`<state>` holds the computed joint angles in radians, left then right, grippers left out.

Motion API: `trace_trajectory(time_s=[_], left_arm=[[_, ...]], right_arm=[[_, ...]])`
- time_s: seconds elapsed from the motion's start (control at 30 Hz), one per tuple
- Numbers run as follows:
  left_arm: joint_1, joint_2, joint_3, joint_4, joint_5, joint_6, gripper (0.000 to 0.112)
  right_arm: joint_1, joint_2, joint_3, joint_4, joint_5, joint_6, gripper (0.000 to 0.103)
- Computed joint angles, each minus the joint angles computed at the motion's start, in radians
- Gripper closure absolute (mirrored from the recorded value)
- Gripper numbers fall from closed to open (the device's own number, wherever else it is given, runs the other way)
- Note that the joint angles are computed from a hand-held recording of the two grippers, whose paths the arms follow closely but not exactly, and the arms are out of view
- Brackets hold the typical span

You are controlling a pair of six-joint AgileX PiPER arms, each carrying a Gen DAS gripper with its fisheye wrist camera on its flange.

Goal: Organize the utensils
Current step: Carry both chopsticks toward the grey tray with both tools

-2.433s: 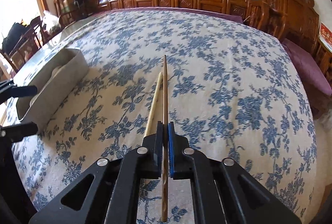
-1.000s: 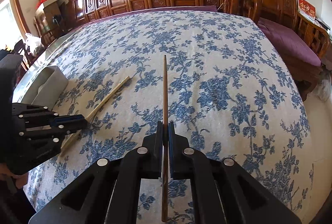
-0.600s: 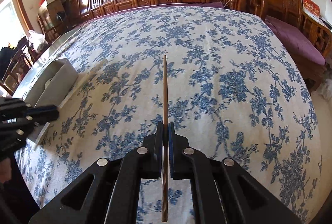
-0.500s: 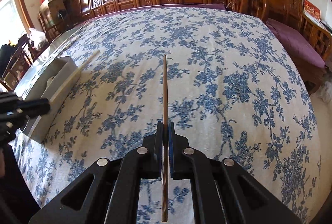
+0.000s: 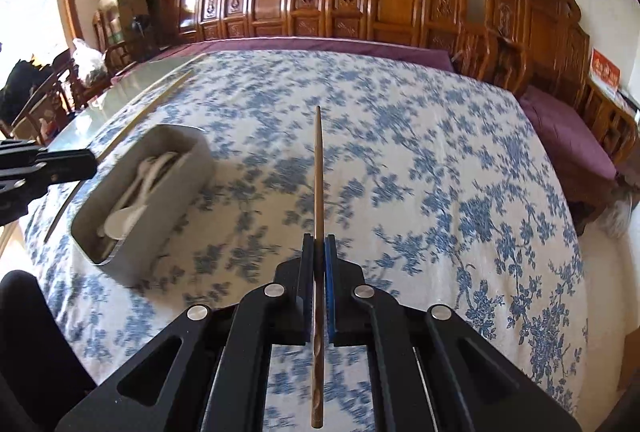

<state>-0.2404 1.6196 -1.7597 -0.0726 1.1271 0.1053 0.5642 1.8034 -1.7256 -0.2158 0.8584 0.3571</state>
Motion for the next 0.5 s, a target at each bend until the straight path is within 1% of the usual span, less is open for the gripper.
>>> trace_trajectory(time_s=[0.23, 0.33, 0.5], left_arm=[[0.079, -0.054, 0.03, -0.055, 0.003, 0.049, 0.108], [0.128, -0.068, 0.047, -0.095, 0.004, 0.086, 0.108], [0.186, -0.056, 0.066, -0.129, 0.0, 0.128, 0.108]], right_arm=[[0.083, 0.0, -0.073, -0.04, 0.064, 0.046, 0.097], [0.109, 0.001, -0.087, -0.041, 0.069, 0.059, 0.097], [0.133, 0.022, -0.121, -0.024, 0.063, 0.061, 0.097]])
